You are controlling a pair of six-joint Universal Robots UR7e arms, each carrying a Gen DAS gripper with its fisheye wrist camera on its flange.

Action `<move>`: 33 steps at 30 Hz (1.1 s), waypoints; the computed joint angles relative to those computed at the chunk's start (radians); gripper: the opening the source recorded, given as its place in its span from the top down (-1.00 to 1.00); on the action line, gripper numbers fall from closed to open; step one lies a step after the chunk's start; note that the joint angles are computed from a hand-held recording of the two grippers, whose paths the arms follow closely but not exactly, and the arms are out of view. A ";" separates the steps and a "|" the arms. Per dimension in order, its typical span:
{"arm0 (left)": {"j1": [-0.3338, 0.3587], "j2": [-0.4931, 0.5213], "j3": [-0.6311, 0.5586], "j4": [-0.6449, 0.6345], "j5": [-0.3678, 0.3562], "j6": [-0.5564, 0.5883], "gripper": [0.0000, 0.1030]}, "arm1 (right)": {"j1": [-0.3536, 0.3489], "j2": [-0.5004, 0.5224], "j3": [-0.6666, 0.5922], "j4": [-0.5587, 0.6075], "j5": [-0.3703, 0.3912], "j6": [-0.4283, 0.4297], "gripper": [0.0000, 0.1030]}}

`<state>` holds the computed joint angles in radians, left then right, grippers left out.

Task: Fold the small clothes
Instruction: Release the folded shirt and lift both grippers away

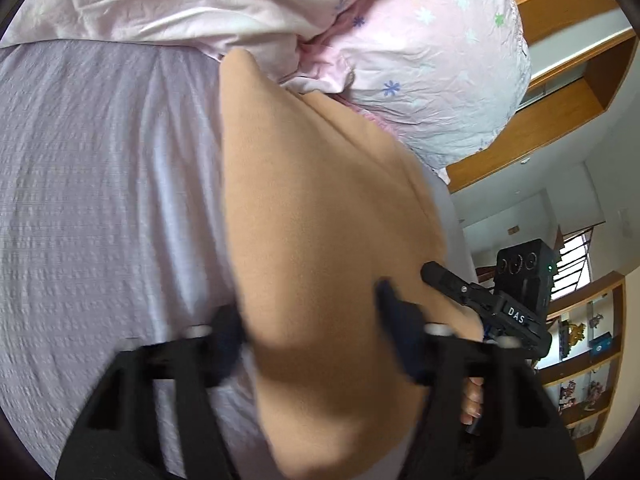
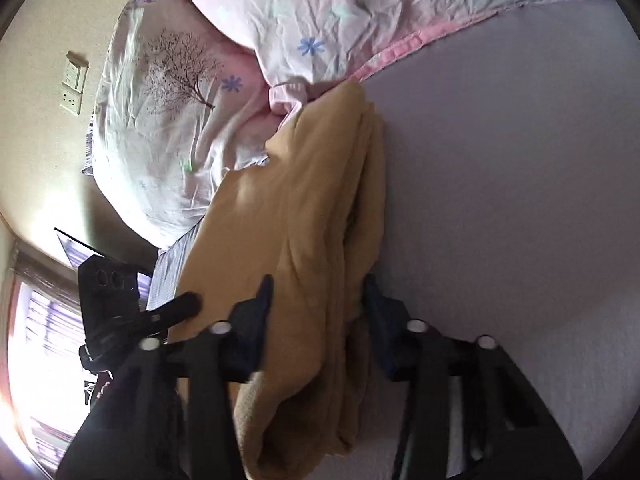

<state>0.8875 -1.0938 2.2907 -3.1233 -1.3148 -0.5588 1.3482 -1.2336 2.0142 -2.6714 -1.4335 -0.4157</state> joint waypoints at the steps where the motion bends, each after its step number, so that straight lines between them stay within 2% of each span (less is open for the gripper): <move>1: 0.011 -0.008 0.009 -0.020 -0.025 0.004 0.29 | -0.002 -0.003 0.011 -0.009 0.022 -0.009 0.30; 3: 0.026 -0.046 0.037 -0.046 -0.064 0.019 0.34 | 0.009 -0.012 0.029 -0.017 0.043 -0.029 0.34; 4: 0.019 -0.072 0.057 -0.052 -0.053 0.026 0.34 | 0.022 -0.014 0.038 -0.016 0.052 -0.051 0.35; 6: -0.010 -0.146 0.115 -0.058 0.004 0.031 0.34 | 0.062 -0.005 0.058 -0.028 0.036 -0.090 0.36; 9: -0.045 -0.272 0.197 -0.009 0.092 0.017 0.32 | 0.129 0.039 0.066 -0.036 -0.060 -0.127 0.32; 10: -0.050 -0.301 0.208 0.031 0.109 0.008 0.27 | 0.155 0.055 0.065 -0.035 -0.122 -0.133 0.19; 11: -0.053 -0.342 0.221 0.089 0.116 -0.006 0.26 | 0.168 0.053 0.072 -0.052 -0.157 -0.136 0.01; 12: -0.066 -0.374 0.235 0.123 0.131 -0.017 0.24 | 0.175 0.044 0.075 -0.065 -0.165 -0.134 -0.04; 15: -0.203 -0.488 0.307 0.176 0.308 -0.017 0.24 | 0.155 0.008 0.067 -0.155 -0.072 -0.067 -0.29; 16: -0.242 -0.499 0.322 0.167 0.340 -0.007 0.16 | 0.152 0.015 0.045 -0.178 -0.047 -0.034 -0.31; 17: -0.294 -0.506 0.339 0.146 0.363 0.009 0.06 | 0.153 0.033 0.017 -0.187 -0.041 -0.004 -0.31; 18: -0.323 -0.503 0.350 0.127 0.368 0.023 -0.12 | 0.156 0.055 -0.012 -0.187 -0.046 0.025 -0.31; 21: -0.393 -0.448 0.347 0.129 0.381 0.047 -0.19 | 0.181 0.159 -0.136 -0.114 -0.078 0.103 -0.29; 23: -0.407 -0.402 0.338 0.144 0.387 0.048 -0.20 | 0.201 0.211 -0.179 -0.083 -0.110 0.105 -0.21; 24: -0.403 -0.382 0.333 0.151 0.386 0.042 -0.20 | 0.207 0.225 -0.194 -0.071 -0.113 0.096 -0.07; 25: -0.390 -0.367 0.326 0.161 0.377 0.033 -0.20 | 0.213 0.238 -0.196 -0.078 -0.126 0.076 0.69; 26: -0.372 -0.350 0.317 0.165 0.367 0.028 -0.20 | 0.220 0.248 -0.189 -0.122 -0.163 0.074 0.89; 29: -0.346 -0.334 0.323 0.139 0.338 0.016 -0.20 | 0.199 0.233 -0.157 -0.177 -0.185 0.135 0.89; 31: -0.339 -0.327 0.330 0.115 0.328 0.016 -0.20 | 0.199 0.220 -0.134 -0.201 -0.196 0.129 0.88; 33: -0.354 -0.342 0.341 0.111 0.332 -0.001 -0.20 | 0.218 0.175 -0.076 -0.268 -0.226 0.109 0.63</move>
